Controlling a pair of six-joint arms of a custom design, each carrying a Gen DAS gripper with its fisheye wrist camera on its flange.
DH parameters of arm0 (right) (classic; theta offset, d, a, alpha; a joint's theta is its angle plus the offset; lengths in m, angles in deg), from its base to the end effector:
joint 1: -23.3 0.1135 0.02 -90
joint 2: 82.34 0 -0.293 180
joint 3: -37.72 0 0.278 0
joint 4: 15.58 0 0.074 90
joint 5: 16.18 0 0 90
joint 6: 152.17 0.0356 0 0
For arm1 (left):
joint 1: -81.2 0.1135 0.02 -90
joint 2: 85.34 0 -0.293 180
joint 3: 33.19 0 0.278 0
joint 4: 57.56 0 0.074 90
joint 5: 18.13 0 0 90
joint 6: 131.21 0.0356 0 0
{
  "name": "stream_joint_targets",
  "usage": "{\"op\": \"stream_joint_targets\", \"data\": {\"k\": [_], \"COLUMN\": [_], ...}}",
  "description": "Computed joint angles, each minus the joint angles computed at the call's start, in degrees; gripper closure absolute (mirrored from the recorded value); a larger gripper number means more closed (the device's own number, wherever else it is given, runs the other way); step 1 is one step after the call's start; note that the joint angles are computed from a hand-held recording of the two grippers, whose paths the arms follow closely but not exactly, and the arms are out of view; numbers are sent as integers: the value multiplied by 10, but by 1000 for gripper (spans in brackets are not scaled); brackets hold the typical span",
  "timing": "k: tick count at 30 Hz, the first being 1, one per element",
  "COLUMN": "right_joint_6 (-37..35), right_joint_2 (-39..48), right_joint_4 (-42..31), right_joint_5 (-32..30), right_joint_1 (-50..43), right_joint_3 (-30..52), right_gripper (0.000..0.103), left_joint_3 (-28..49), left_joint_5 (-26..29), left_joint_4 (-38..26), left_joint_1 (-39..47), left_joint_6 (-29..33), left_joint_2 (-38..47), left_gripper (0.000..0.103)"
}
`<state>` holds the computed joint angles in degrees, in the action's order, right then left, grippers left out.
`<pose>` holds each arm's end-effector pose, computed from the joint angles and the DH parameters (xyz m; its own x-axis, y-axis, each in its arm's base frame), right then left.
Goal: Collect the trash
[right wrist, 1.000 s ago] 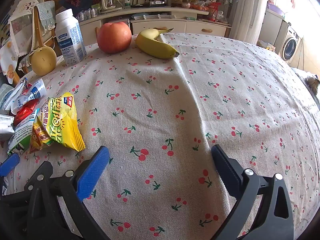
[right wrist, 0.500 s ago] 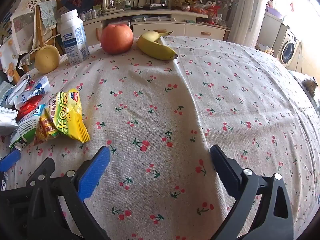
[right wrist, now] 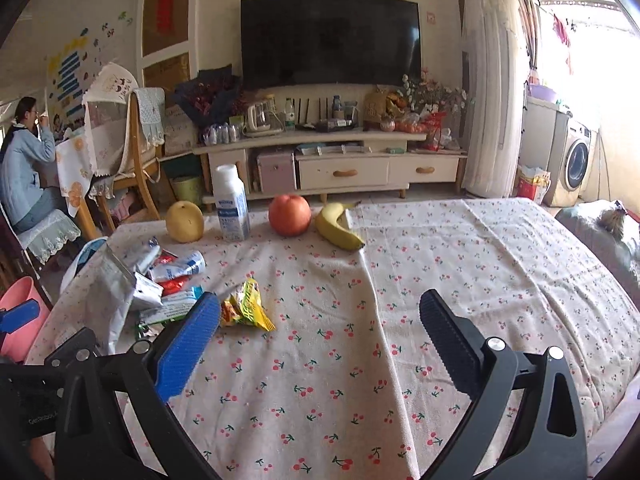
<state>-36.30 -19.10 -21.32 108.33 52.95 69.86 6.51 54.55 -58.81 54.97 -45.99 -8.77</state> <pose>0.1915 0.0858 0.1696 -0.4748 0.1435 -0.8683 0.2151 0.9756 0.0435 0.2373 -0.1051 0.1650 -0.5695 0.1919 -0.7993 0.1650 0.9793 0.1176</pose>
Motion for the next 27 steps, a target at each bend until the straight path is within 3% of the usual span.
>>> {"op": "stream_joint_targets", "data": {"k": [6, 13, 21, 27], "right_joint_6": [27, 84, 128, 118], "right_joint_2": [-144, -151, -127, -119], "right_joint_4": [-144, -274, -336, -310], "right_joint_5": [148, 298, 360, 365], "right_joint_1": [139, 295, 376, 375], "right_joint_3": [36, 115, 164, 158], "right_gripper": [4, 4, 4, 4], "left_joint_3": [-17, -16, -11, -16], "left_joint_5": [-4, -5, 1, 6], "left_joint_4": [-81, -144, -187, -190], "left_joint_1": [27, 49, 70, 93], "left_joint_6": [9, 18, 30, 42], "left_joint_2": [-165, -281, -360, -374], "left_gripper": [3, 3, 3, 3]}}
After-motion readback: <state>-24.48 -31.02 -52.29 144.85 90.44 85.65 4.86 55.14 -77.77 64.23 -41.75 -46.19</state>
